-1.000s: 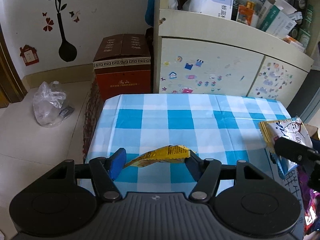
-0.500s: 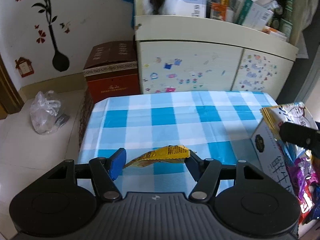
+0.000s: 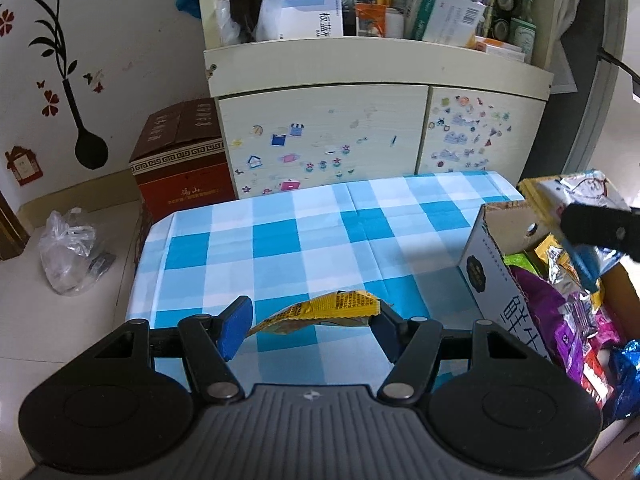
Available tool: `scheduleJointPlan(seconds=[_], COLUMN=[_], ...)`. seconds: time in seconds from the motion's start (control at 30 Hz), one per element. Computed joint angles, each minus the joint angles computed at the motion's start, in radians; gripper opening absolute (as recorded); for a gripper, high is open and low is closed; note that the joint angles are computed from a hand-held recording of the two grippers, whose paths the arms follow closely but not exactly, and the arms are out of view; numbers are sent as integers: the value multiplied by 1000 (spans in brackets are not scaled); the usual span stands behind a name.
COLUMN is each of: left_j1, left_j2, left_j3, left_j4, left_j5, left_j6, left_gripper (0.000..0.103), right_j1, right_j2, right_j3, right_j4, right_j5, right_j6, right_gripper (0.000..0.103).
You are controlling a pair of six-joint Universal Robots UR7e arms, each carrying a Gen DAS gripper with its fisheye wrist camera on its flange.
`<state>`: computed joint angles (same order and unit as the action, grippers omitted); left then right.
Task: Organize snacks
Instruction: 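Carry the yellow bag into the box with the left tool while the right carries the Ameria bag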
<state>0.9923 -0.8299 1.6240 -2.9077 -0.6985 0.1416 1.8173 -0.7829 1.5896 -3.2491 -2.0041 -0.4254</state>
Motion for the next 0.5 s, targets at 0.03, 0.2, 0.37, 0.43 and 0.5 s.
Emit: scheduleJointPlan(seconds=[0.03, 0.2, 0.37, 0.43, 0.5], left_j1=[-2, -14, -32, -41, -49], left_j2=[2, 6, 5, 10, 15], left_j3=[2, 18, 25, 24, 21], left_j4=[-2, -14, -13, -11, -2], left_j5=[4, 20, 20, 18, 11], left_j6=[0, 2, -33, -48, -65], left_gripper=[70, 70, 70, 70, 70], right_j1=[-2, -15, -36, -43, -50], right_j2=[-5, -31, -67, -80, -90], right_j3=[4, 30, 57, 67, 76], right_j4=[-3, -22, -42, -53, -61], right_j5=[0, 5, 19, 27, 31], right_j6=[1, 7, 38, 52, 60], right_gripper=[60, 60, 60, 60, 60])
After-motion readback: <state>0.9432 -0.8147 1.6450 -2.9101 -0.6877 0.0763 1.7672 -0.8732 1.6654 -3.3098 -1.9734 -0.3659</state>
